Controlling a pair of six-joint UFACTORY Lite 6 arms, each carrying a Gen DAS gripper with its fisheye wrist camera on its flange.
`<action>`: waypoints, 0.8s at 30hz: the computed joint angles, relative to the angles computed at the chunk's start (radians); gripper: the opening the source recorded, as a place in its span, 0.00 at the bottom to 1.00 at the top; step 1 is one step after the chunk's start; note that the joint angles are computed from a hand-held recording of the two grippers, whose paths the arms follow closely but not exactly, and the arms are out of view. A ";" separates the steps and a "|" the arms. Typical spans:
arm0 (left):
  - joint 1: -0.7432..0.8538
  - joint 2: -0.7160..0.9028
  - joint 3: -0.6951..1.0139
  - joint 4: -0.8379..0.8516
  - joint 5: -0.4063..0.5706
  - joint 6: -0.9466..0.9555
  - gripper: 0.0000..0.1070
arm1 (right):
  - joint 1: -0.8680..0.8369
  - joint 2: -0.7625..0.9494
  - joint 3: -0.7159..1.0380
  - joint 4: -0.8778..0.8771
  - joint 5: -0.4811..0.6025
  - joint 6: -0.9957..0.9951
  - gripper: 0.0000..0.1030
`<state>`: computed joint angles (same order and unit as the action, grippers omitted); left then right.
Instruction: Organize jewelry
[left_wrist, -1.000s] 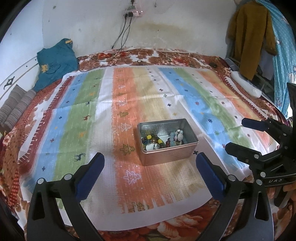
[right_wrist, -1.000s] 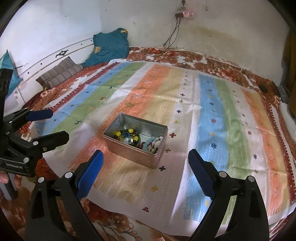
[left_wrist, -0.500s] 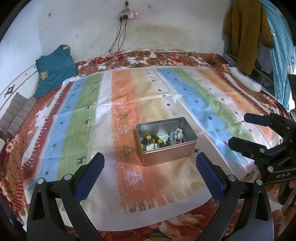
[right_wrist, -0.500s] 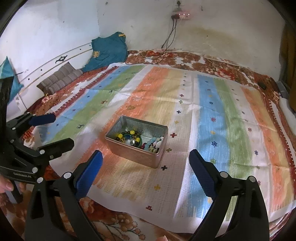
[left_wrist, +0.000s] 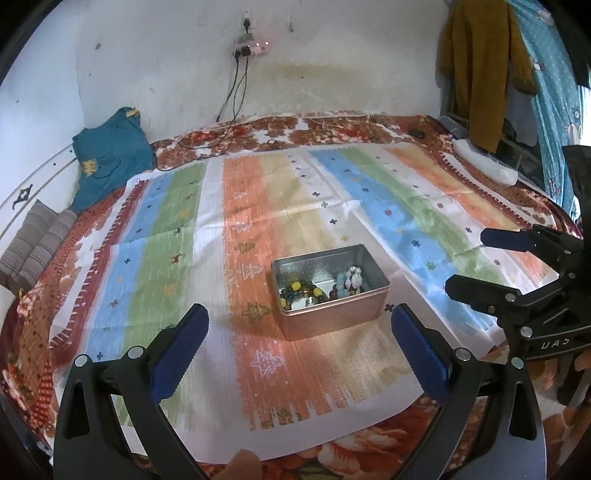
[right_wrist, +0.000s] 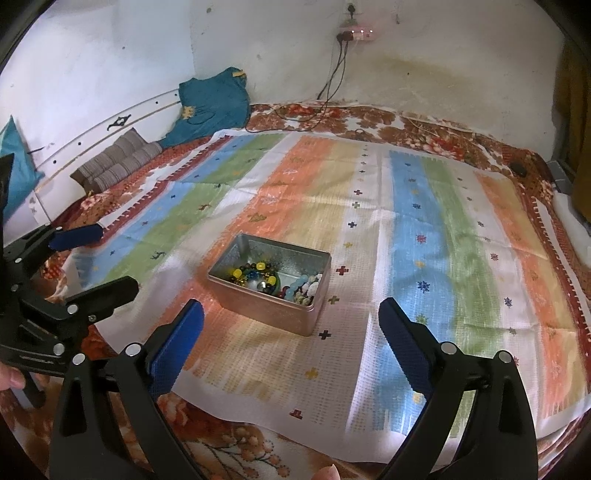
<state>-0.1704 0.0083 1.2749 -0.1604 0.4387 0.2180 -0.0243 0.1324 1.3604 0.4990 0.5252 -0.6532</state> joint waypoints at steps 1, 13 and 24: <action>0.002 -0.002 -0.001 -0.009 -0.001 0.007 0.91 | 0.000 -0.001 -0.002 0.004 -0.002 -0.003 0.95; -0.001 -0.022 -0.019 -0.066 -0.014 0.065 0.91 | -0.020 -0.028 -0.025 0.058 0.012 -0.058 0.95; 0.006 -0.038 -0.025 -0.095 -0.022 0.086 0.91 | -0.020 -0.059 -0.053 0.091 0.000 -0.091 0.95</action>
<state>-0.1647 -0.0295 1.2504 -0.2552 0.4167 0.3039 -0.0445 0.0729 1.3074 0.5903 0.5254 -0.7443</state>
